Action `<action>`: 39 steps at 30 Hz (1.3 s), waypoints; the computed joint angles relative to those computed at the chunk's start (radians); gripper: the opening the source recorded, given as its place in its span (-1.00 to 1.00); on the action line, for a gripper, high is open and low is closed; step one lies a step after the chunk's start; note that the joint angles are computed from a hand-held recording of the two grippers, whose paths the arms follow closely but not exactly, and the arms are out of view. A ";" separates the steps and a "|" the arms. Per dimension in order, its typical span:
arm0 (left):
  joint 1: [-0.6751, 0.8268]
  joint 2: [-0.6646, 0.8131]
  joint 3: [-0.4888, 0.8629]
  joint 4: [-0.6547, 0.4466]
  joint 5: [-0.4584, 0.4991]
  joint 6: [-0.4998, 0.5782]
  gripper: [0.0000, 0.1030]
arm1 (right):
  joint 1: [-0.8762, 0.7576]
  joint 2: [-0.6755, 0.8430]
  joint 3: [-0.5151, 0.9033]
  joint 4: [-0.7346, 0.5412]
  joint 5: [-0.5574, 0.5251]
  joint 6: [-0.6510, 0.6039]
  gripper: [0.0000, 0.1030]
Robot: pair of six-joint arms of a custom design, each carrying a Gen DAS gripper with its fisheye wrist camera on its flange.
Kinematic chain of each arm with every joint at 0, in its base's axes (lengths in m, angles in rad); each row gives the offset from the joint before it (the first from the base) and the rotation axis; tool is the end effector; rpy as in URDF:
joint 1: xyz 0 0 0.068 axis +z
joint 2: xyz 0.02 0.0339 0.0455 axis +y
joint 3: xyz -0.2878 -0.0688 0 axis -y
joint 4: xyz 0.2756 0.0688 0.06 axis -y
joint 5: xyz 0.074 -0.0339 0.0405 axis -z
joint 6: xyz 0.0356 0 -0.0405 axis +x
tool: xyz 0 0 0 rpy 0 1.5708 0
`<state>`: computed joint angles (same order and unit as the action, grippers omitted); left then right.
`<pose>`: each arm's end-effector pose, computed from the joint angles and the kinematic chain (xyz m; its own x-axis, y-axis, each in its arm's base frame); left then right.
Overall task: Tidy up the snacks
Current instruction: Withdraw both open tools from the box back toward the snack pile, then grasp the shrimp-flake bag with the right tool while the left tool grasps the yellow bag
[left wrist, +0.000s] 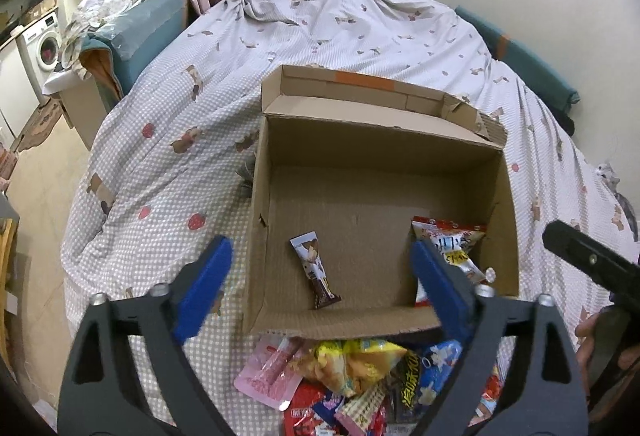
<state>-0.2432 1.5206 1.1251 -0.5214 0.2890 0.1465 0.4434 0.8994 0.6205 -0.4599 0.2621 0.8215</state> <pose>0.3361 -0.0938 0.2643 -0.7039 0.3188 -0.6348 0.5073 0.8512 -0.1350 0.1869 0.0786 0.2477 -0.5910 0.5022 -0.6313 0.2810 0.8617 0.4224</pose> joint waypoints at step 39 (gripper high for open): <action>0.176 -0.227 -0.254 -0.141 -0.019 0.168 0.81 | 0.467 -0.298 -0.201 -0.412 0.039 0.594 0.98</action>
